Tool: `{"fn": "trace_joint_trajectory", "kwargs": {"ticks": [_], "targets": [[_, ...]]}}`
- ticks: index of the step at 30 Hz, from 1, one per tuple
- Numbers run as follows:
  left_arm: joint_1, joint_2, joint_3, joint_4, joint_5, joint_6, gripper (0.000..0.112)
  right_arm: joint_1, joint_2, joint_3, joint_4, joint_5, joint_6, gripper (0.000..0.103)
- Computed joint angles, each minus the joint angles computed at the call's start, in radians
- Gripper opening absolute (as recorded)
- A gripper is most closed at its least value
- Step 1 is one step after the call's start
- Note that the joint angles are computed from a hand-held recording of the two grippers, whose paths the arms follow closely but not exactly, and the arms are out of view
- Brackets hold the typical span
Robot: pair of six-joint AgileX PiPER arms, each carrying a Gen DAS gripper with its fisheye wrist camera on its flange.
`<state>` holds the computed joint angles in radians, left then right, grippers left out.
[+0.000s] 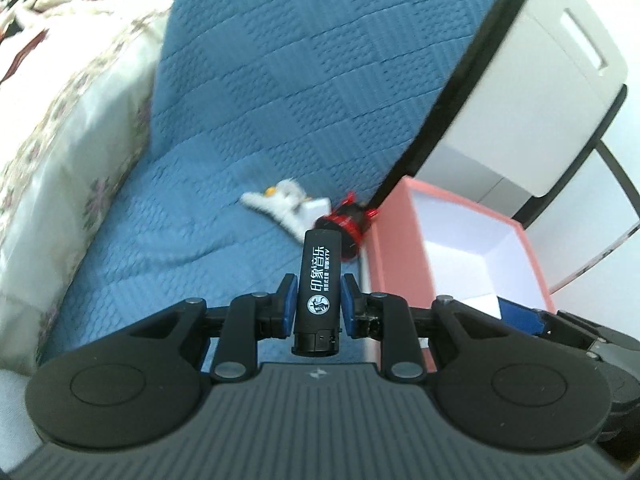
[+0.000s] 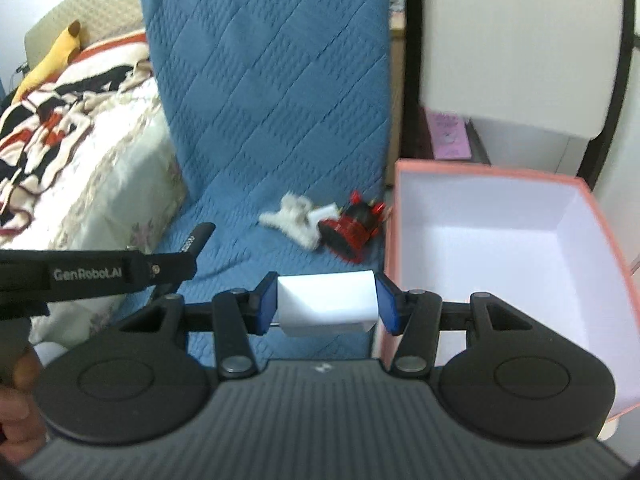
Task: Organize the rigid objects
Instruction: 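Lift the USB stick and charger cube with both grippers toward the pink box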
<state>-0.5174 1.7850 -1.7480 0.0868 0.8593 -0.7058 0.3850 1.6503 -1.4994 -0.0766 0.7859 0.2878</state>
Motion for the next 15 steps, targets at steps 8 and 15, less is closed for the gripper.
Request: {"fn": "trace_joint_trajectory", "kwargs": {"ticks": [8, 15], "targets": [[-0.099, 0.121, -0.264, 0.064, 0.073, -0.070, 0.027, -0.139, -0.039, -0.072, 0.070, 0.042, -0.140, 0.054], [-0.197, 0.309, -0.622, 0.121, 0.197, -0.092, 0.027, -0.253, -0.071, -0.085, 0.144, 0.037, -0.267, 0.054]]}}
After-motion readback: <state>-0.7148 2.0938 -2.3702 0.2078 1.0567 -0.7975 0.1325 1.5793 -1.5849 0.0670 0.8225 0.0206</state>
